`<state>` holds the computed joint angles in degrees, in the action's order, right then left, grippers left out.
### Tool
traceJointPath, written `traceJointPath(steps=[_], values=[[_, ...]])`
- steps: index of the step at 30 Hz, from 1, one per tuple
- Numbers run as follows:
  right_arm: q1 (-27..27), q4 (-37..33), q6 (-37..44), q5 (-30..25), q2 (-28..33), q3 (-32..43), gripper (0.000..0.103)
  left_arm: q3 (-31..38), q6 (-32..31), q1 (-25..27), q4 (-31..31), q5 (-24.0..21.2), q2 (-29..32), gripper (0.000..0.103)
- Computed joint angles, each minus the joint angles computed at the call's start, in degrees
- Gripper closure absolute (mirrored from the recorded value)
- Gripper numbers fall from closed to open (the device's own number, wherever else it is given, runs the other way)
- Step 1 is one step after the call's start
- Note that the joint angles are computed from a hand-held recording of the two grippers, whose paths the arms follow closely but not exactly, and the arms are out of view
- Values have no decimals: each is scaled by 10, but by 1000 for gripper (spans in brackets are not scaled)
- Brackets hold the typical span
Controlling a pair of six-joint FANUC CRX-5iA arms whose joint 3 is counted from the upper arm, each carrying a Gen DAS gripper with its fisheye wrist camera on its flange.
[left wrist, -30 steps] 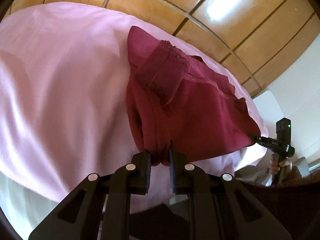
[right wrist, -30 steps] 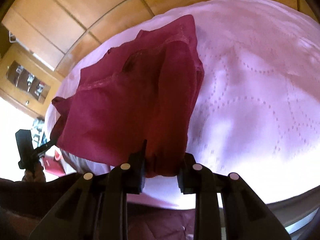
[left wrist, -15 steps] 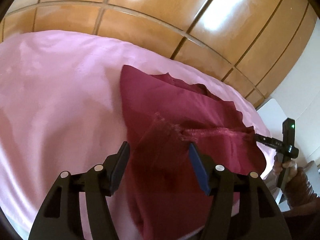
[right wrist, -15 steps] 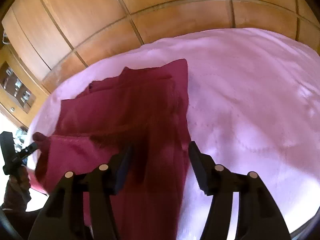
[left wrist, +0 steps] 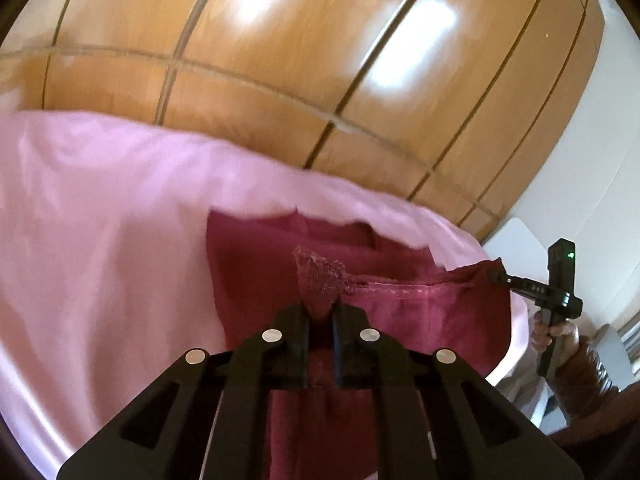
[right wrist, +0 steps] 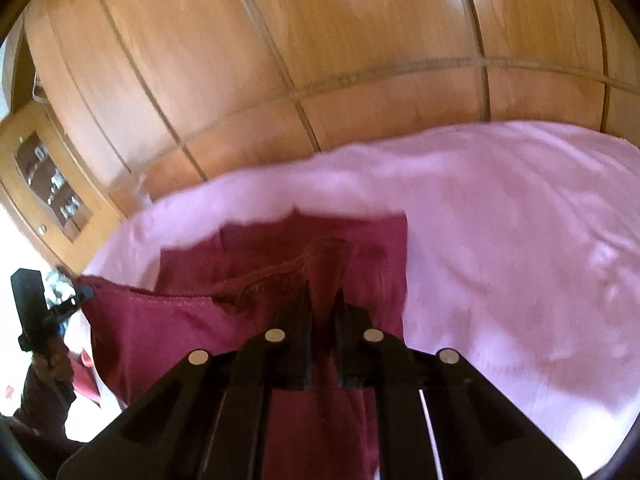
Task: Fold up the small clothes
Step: 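Fold the hem up toward the collar with both tools and lower it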
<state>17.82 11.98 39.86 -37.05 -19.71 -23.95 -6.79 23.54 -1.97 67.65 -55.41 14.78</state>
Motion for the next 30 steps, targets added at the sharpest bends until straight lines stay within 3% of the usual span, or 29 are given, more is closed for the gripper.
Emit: traceJointPath(steps=[6, 12, 14, 19, 21, 22, 25, 27, 30], values=[[-61, -29, 34, 12, 111, 89, 96, 99, 53, -18, -27, 49, 67, 96], [-101, -55, 76, -8, 219, 173, 96, 271, 199, -36, -160, 59, 175, 96], [-101, -39, 70, -22, 250, 189, 96, 333, 262, -41, -216, 46, 213, 96], [-116, -81, 108, -77, 321, 237, 94, 503, 417, -61, -394, -13, 311, 96], [-118, -84, 107, -74, 318, 231, 81, 552, 449, -63, -424, -58, 341, 95], [-119, -88, 106, -72, 311, 226, 73, 548, 451, -64, -428, -54, 338, 92], [-123, -112, 127, -55, 266, 196, 67, 492, 452, -58, -423, -14, 299, 78], [-126, -146, 149, -53, 223, 171, 61, 434, 432, -49, -396, 18, 263, 77], [-133, -206, 182, -52, 156, 128, 52, 366, 400, -35, -358, 32, 220, 74]])
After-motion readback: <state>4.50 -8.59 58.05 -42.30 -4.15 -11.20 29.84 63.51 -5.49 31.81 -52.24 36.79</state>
